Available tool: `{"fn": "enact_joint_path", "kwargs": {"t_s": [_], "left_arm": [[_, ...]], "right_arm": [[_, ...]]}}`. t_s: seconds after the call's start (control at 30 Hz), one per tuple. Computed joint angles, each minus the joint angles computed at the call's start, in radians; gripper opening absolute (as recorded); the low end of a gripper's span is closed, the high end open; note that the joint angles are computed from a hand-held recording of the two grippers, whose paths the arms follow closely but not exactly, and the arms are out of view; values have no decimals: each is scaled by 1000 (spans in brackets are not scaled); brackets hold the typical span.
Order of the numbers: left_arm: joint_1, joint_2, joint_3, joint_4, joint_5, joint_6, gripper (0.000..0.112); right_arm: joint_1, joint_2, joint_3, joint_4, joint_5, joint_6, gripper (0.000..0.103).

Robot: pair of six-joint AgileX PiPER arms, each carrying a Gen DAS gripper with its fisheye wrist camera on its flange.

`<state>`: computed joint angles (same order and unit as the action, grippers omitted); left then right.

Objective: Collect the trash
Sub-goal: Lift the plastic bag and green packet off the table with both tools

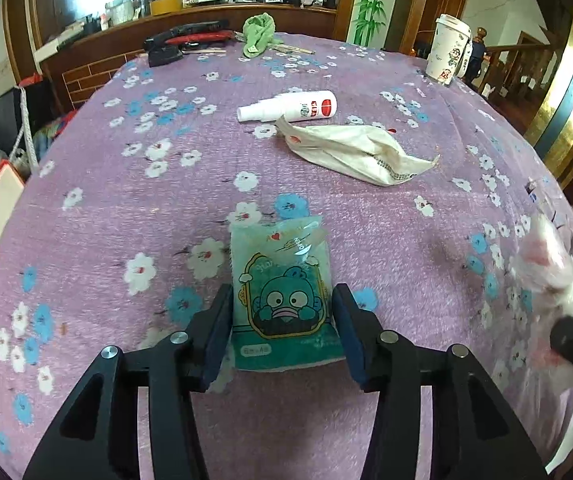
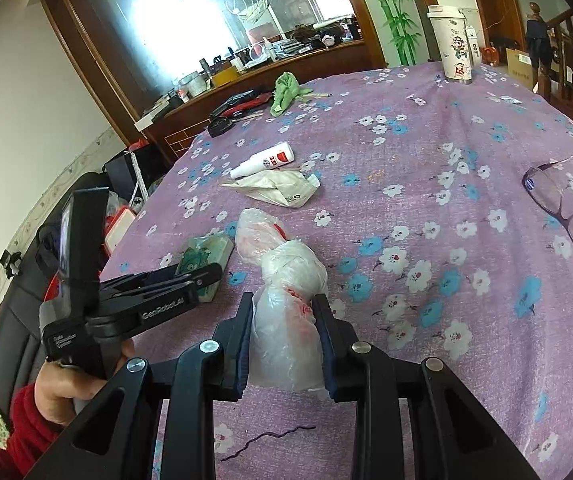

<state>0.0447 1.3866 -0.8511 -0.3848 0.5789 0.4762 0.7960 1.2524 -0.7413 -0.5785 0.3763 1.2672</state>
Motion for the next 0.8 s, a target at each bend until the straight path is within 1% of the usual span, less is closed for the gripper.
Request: {"fn": "enact_joint_path", "kwargs": {"t_s": [0.07,0.1,0.13,0.2,0.27,0.3,0.4,0.5,0.6,0.67,0.8], "left_arm": [[-15,-4,16,4,-34,2,47],[-18,-8,24,-2,-46,9,44],[-10,-12,28,-29,-46,32,38],[9,-32,41,-84,-52,88,30],[15,-53,56,-91,-60,101,25],[29,-66,64,-121,-52,138,24],[66,-102,82,-177,-30,203,24],[113,-165,102,-242,5,278,24],[158,-242,129,-275,26,340,24],[210,-300,149,-315,55,401,24],[290,-381,185,-345,92,482,24]], "right_arm": [[0,3,-3,3,5,-1,30],[3,5,-6,0,10,3,30],[4,9,-7,-1,11,6,30],[11,15,-13,-6,17,15,30],[21,20,-17,-21,21,33,30],[28,22,-19,-33,26,47,30],[51,26,-27,-66,46,86,30],[75,33,-36,-88,66,112,30],[109,42,-52,-118,96,146,30],[132,50,-66,-135,113,166,30],[184,67,-99,-172,157,201,30]]}}
